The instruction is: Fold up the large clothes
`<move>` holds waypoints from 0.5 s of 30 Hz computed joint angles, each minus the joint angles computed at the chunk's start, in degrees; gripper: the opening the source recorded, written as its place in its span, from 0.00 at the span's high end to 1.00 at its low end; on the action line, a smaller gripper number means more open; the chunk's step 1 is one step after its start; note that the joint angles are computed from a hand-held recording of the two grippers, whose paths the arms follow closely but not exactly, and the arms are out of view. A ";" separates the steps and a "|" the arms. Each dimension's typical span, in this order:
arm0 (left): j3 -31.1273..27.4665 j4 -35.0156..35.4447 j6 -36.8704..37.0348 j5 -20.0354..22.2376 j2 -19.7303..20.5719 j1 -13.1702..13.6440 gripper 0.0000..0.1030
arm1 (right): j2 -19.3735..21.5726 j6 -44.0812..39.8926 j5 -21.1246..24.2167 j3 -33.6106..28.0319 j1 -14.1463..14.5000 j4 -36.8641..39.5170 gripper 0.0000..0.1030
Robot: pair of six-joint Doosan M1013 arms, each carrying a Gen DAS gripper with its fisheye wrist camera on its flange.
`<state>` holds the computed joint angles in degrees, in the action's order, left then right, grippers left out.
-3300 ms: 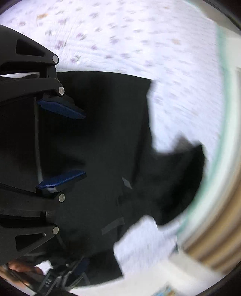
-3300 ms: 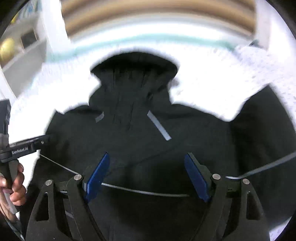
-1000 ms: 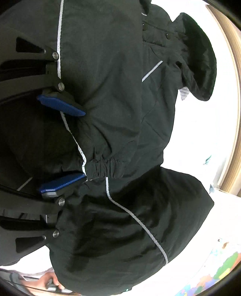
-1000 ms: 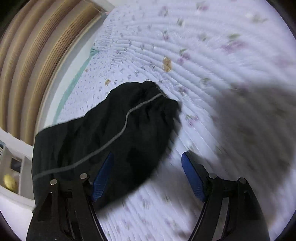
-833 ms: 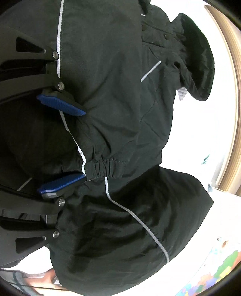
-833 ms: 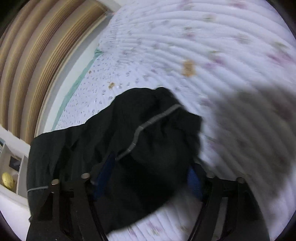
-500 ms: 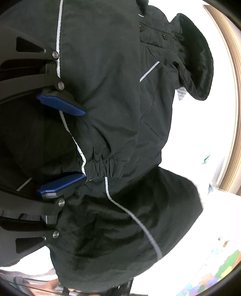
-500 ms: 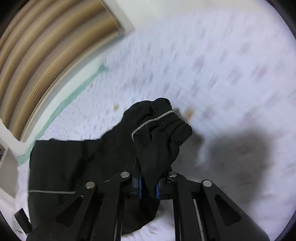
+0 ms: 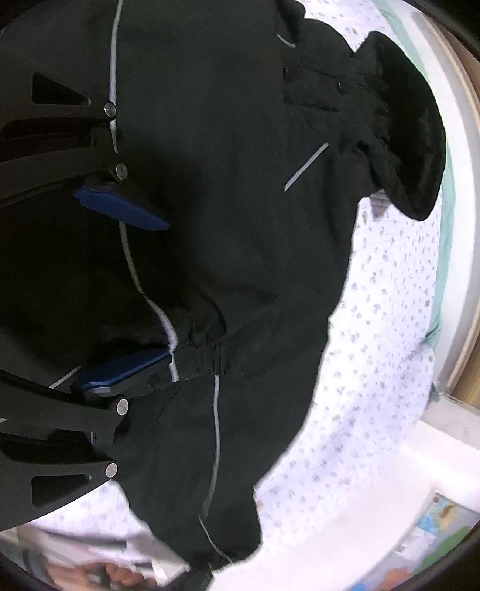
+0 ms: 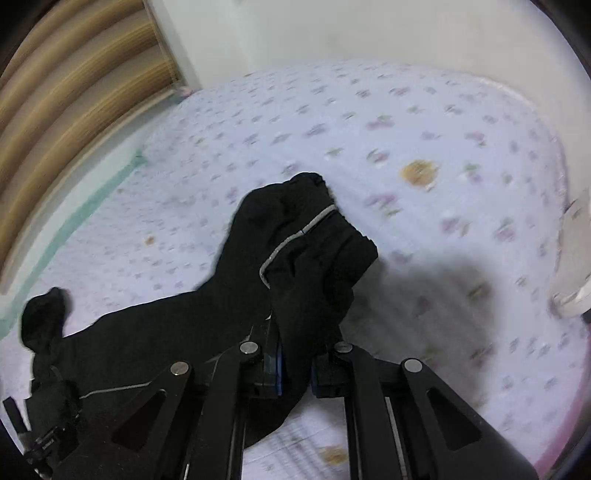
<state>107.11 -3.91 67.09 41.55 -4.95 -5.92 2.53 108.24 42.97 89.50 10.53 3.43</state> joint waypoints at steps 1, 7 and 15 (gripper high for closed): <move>0.17 -0.58 0.62 -0.15 -1.25 0.77 0.34 | -0.05 -0.16 0.00 -0.15 0.44 0.07 0.88; 1.79 0.67 3.26 2.08 -8.76 5.67 0.34 | -1.09 -5.30 -0.95 -2.83 6.88 1.70 0.88; 6.15 3.02 5.44 7.08 -18.84 16.17 0.34 | -0.18 -9.08 -0.57 -7.22 21.37 0.58 0.88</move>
<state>113.26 -0.89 72.53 48.64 -23.79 10.25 2.35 99.16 42.40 82.29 31.90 4.02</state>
